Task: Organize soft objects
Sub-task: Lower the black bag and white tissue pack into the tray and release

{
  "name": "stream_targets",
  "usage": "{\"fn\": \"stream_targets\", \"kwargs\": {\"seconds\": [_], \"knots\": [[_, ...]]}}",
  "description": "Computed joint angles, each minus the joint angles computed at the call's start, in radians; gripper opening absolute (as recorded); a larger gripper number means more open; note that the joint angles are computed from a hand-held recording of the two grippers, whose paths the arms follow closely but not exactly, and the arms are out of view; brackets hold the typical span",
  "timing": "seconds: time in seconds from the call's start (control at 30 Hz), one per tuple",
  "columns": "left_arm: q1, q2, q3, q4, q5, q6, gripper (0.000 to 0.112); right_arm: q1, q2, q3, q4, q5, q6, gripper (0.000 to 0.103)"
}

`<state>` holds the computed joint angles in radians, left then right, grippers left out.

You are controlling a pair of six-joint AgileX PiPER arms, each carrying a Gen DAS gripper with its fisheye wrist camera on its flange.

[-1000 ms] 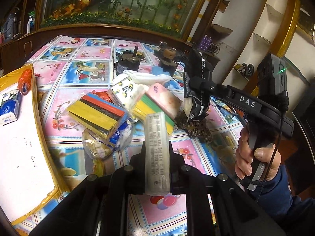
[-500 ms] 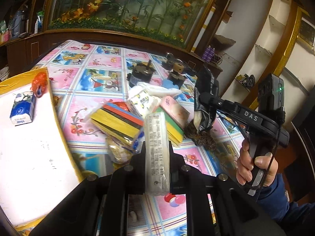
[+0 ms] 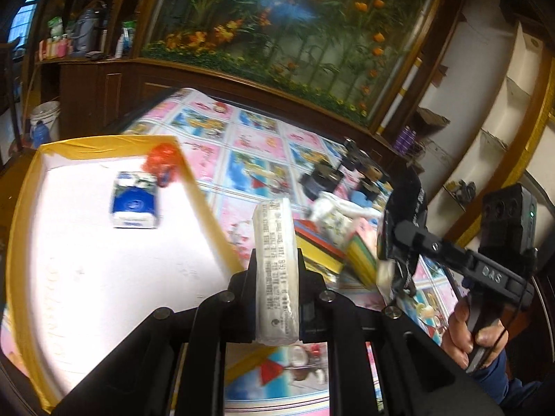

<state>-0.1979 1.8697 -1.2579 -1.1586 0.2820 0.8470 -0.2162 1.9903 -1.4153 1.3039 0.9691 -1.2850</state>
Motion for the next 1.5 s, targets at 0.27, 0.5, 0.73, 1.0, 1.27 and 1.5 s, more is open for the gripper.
{"fn": "stream_targets", "kwargs": {"seconds": [0.27,0.5,0.73,1.0,1.27,1.5], "knots": [[0.154,0.031,-0.043,0.141,0.037,-0.145,0.014,0.220,0.047,-0.110,-0.126,-0.053,0.160,0.029],[0.248,0.157,-0.194,0.384,0.134,-0.415,0.014,0.403,0.169,-0.291,-0.355,-0.138,0.426,0.030],[0.277,0.207,-0.229,0.382,0.172,-0.425,0.014,0.470,0.291,-0.438,-0.544,-0.169,0.628,0.030],[0.279,0.238,-0.242,0.347,0.183,-0.403,0.026,0.476,0.312,-0.452,-0.590,-0.214,0.655,0.034],[0.275,0.185,-0.177,0.293,0.142,-0.354,0.059,0.416,0.234,-0.334,-0.400,-0.214,0.480,0.048],[0.233,0.125,-0.111,0.247,0.107,-0.319,0.062,0.322,0.162,-0.222,-0.230,-0.171,0.321,0.048]]}}
